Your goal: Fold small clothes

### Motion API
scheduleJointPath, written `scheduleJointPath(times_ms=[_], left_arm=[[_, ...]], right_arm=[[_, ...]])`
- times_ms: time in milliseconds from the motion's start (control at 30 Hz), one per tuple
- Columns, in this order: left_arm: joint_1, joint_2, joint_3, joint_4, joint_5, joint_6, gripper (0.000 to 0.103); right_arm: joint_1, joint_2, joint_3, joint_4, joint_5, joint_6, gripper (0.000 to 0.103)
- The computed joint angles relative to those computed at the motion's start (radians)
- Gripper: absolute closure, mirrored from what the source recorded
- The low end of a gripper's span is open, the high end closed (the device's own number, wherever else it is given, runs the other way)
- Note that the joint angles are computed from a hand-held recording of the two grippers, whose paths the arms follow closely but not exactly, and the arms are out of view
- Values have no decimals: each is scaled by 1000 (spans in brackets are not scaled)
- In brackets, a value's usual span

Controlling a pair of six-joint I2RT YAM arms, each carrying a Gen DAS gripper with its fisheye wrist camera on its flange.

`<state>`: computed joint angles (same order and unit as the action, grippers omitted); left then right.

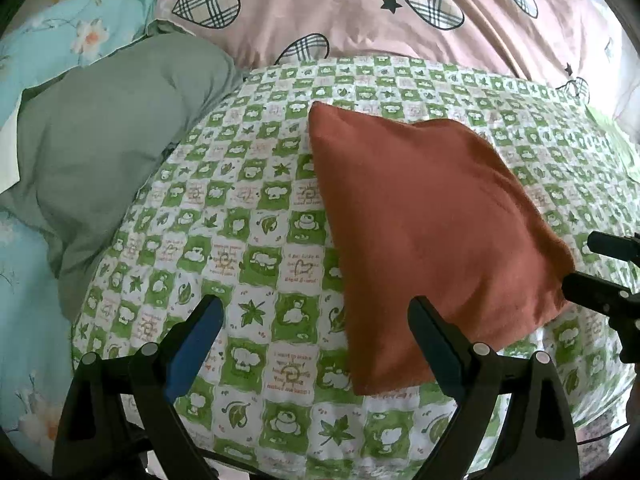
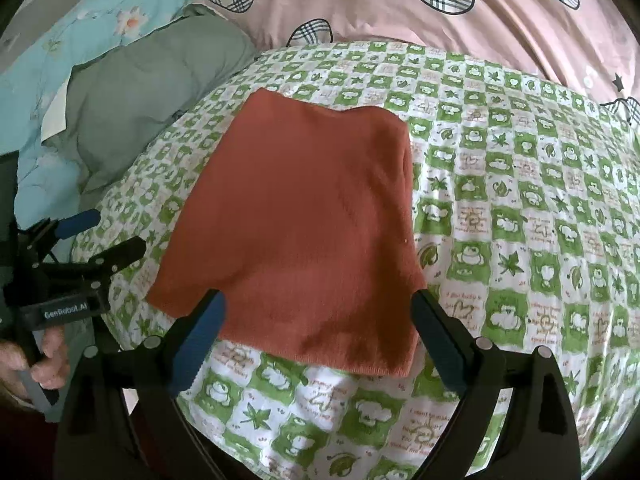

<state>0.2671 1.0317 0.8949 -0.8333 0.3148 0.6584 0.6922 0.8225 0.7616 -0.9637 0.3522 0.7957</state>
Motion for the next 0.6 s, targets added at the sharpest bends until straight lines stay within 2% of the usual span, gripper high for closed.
scheduleJointPath(times_ms=[600], left_arm=[[41, 10, 3, 6, 27, 9, 9]], right_arm=[[-114, 14, -21, 54, -83, -60, 8]])
